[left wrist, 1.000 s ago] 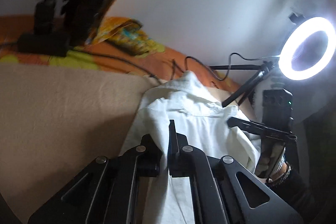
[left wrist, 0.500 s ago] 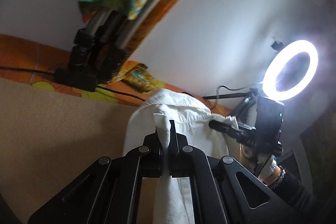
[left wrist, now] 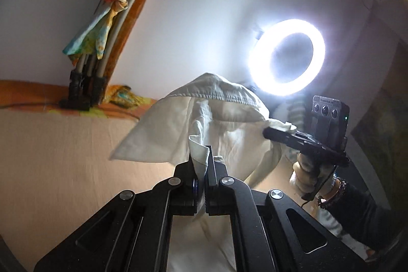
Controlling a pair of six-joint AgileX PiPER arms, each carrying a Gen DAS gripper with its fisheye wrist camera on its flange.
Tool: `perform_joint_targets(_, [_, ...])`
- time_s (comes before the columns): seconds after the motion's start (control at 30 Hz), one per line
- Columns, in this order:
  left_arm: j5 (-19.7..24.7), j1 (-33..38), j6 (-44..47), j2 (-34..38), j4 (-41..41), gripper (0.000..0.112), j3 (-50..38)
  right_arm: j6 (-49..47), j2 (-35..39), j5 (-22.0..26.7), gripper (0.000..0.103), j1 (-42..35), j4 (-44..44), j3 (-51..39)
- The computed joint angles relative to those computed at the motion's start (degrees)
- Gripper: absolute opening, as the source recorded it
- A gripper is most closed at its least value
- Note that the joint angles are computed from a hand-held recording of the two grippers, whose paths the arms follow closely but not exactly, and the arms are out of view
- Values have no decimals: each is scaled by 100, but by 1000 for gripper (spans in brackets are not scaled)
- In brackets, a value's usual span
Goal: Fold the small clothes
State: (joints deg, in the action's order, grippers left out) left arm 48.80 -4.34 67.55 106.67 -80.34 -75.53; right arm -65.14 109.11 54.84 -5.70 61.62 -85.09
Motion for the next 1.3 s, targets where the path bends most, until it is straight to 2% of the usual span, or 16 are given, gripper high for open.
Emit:
perform_joint_targets(0.13, [-42,59,438,-1015,20,2,1422,-774,-1184,-207,3,38,318,1816])
perform_joint_targets(0.3, [-658,-271,1004,-1768,274,2,2803,-1269,-2047,-736,5,322,529,3492])
perform_joint_targets(0.4, [-1106,-515,893,-2159,797,3,3274,-1325,-2483,-1304,7,609,228,4211])
perform_joint_targets(0.47, [-1108,-513,739,-2448,1065,9,3534,-1317,-2774,-1424,10,672,-55,4571])
perform_joint_targets(0.53, [-992,-405,654,-2711,1321,13,3745,-1325,-3115,-1271,15,519,-412,4859])
perform_joint_targets(0.6, [-759,-169,552,-3019,1693,13,3964,-1281,-3487,-912,17,206,-915,5049])
perform_joint_targets(0.67, [-289,239,418,-3332,2069,13,4074,-1323,-3872,-399,25,-300,-1269,5177])
perform_joint_targets(0.77, [399,813,337,-3739,2252,13,4133,-1522,-4208,424,27,-1065,-1394,5167])
perform_joint_targets(0.83, [381,828,227,-3946,2326,13,4038,-1450,-4319,707,30,-1354,-1315,5080])
perform_joint_targets(0.9, [204,681,209,-3837,2100,13,3879,-1269,-4337,687,31,-1253,-1093,4999])
perform_joint_targets(0.97, [-263,283,154,-3550,1801,13,3707,-857,-4196,21,31,-527,-887,4947])
perform_joint_targets(1.03, [-1115,-418,71,-3172,1822,13,3523,-507,-3976,-629,32,250,-783,4905])
perform_joint_targets(1.1, [-1973,-994,-263,-2765,2290,13,3377,-175,-3534,-1299,32,942,-799,4851])
perform_joint_targets(1.13, [-2133,-1089,-485,-2458,2428,13,3274,-97,-3293,-1456,32,1116,-804,4819])
perform_joint_targets(1.23, [-1934,-998,-589,-1846,2311,13,3194,121,-2716,-1680,32,1335,-1058,4802])
perform_joint_targets(1.3, [-2023,-1193,-644,-1625,2573,14,3372,45,-2468,-1750,31,1249,-1212,4937])
